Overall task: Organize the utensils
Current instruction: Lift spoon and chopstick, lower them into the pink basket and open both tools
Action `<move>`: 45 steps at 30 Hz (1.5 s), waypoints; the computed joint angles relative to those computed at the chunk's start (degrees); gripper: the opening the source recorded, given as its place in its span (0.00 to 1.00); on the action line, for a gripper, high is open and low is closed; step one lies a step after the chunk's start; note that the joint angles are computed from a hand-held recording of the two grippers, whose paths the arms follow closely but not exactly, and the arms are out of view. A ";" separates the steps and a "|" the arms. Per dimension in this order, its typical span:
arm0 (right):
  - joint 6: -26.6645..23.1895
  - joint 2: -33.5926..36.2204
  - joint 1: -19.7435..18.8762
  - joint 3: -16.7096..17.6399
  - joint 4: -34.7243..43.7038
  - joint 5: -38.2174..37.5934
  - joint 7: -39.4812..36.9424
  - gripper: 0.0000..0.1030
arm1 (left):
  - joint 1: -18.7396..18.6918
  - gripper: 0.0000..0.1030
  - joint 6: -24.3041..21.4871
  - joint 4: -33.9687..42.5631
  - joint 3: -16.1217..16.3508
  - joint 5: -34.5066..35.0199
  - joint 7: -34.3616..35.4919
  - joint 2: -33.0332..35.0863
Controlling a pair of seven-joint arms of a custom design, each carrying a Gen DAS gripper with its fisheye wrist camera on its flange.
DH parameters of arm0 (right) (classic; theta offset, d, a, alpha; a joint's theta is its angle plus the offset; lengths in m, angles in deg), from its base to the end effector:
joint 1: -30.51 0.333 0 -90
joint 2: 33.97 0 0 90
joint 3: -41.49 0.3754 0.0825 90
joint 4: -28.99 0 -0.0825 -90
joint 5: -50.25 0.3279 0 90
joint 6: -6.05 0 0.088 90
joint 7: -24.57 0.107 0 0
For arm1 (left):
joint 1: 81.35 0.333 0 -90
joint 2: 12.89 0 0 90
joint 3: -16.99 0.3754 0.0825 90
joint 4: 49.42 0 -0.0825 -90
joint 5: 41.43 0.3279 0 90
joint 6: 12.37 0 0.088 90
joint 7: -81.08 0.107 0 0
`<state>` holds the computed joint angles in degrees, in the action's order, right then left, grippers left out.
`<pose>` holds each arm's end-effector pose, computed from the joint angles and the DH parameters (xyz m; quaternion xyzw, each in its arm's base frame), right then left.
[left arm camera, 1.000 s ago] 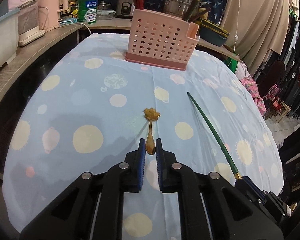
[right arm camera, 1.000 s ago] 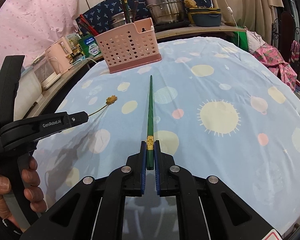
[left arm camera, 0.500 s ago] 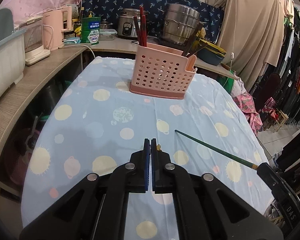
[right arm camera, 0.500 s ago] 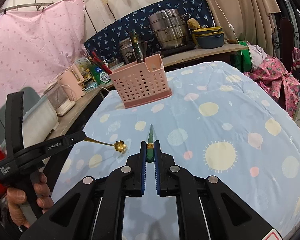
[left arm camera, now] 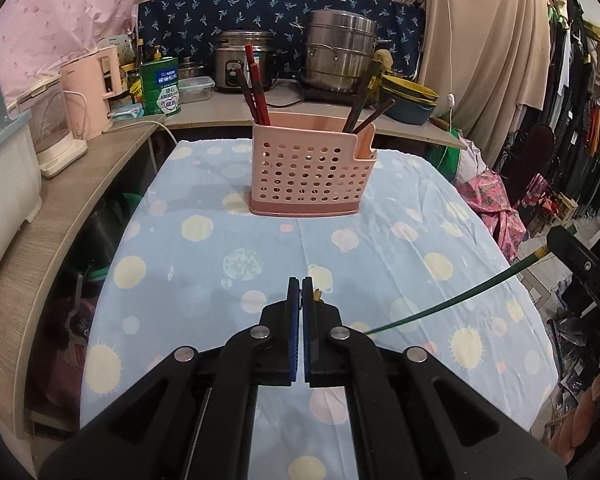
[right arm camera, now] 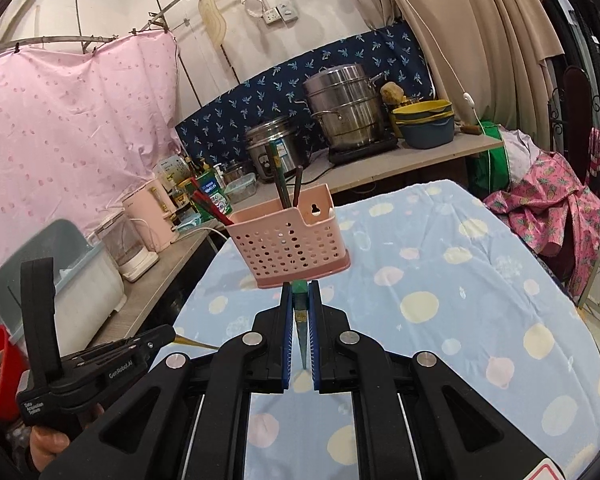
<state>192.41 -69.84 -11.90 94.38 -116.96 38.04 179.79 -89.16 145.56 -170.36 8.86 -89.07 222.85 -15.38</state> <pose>0.3663 0.1891 0.5896 -0.4172 0.7255 -0.3295 0.4371 0.5112 -0.1158 0.5894 -0.4611 0.7877 -0.3783 0.1544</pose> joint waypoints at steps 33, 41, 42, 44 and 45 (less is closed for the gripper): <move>6.34 4.17 -20.21 12.17 14.66 1.96 -7.50 0.06 | 1.17 0.01 -10.84 3.68 -0.27 1.13 6.32 -0.28; 7.85 7.40 -14.06 12.35 11.29 3.61 -8.86 0.07 | 0.98 0.01 -10.27 7.13 -0.17 0.71 3.81 1.10; 7.67 7.05 -14.19 12.33 11.37 3.91 -8.99 0.07 | 1.03 0.01 -10.30 7.63 -0.23 0.85 3.46 1.34; 6.82 6.07 -15.48 12.70 12.12 4.20 -9.16 0.07 | 1.10 0.01 -9.94 8.66 -0.45 1.27 2.90 1.89; 6.57 5.73 -16.37 12.82 12.67 4.28 -9.08 0.07 | 1.17 0.01 -9.82 9.15 -0.54 1.57 2.60 2.15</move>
<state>198.98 -64.11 -28.27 107.19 -104.29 42.32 170.71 -87.99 135.74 -161.21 8.32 -87.50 225.45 -13.23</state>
